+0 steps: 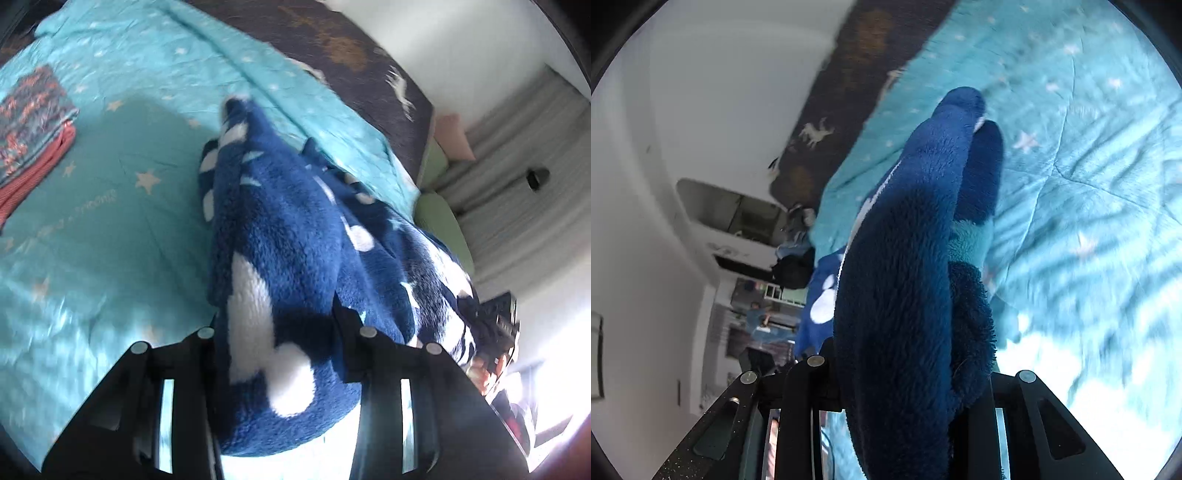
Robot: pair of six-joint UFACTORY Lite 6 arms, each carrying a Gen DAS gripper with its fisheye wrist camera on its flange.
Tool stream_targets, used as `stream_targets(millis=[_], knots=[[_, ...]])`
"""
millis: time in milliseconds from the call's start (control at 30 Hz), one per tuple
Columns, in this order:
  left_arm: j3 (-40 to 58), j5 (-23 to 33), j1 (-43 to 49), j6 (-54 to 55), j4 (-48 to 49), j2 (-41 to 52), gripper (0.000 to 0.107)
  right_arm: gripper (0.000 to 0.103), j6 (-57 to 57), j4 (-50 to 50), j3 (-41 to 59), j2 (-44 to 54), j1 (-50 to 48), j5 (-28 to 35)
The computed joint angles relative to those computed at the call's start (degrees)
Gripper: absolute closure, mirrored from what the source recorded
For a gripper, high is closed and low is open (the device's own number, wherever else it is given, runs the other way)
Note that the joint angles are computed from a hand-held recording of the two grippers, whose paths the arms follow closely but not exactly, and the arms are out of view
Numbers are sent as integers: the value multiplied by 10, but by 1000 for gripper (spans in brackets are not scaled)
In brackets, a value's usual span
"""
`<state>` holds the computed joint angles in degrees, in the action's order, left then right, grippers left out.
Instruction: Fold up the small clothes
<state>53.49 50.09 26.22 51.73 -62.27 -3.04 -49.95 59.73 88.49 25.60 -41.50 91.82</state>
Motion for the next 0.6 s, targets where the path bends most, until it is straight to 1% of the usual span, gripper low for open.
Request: stream_targets(millis=[67,167,200,267,333,367,400,433,467,500,533,567,600], knots=[[-72,41,25,0,21,-98,68,74,-27,-30,-44,-50,-51,35],[-179,136,101,3,64,-243,68,74,-101,-103,-113,-106,-161,95],[-208,162,124,4,73,-284,68,74,-124,-131,-136,-123,-197,106],[-277,220,175,-1,101,-401,68,74,-170,-187,-174,-145,-267,120],[-322,280,222,-8,127,-508,68,73,-214,-235,-190,-145,-335,138],[-336,320,253,-8,137,-552,68,73,-230,-250,-189,-143,-359,147],[-340,361,293,9,147,-574,68,71,-253,-265,-191,-145,-386,151],[-342,391,319,20,157,-596,67,70,-274,-277,-193,-152,-407,147],[-339,397,330,27,162,-603,67,65,-292,-286,-195,-162,-422,136],[-343,402,346,31,173,-628,66,62,-294,-285,-209,-186,-419,111],[-345,390,348,24,186,-654,63,58,-297,-285,-221,-207,-418,80],[-349,360,333,-2,199,-684,55,48,-301,-288,-231,-228,-423,49],[-351,333,327,-29,222,-718,50,39,-304,-289,-248,-261,-430,2]])
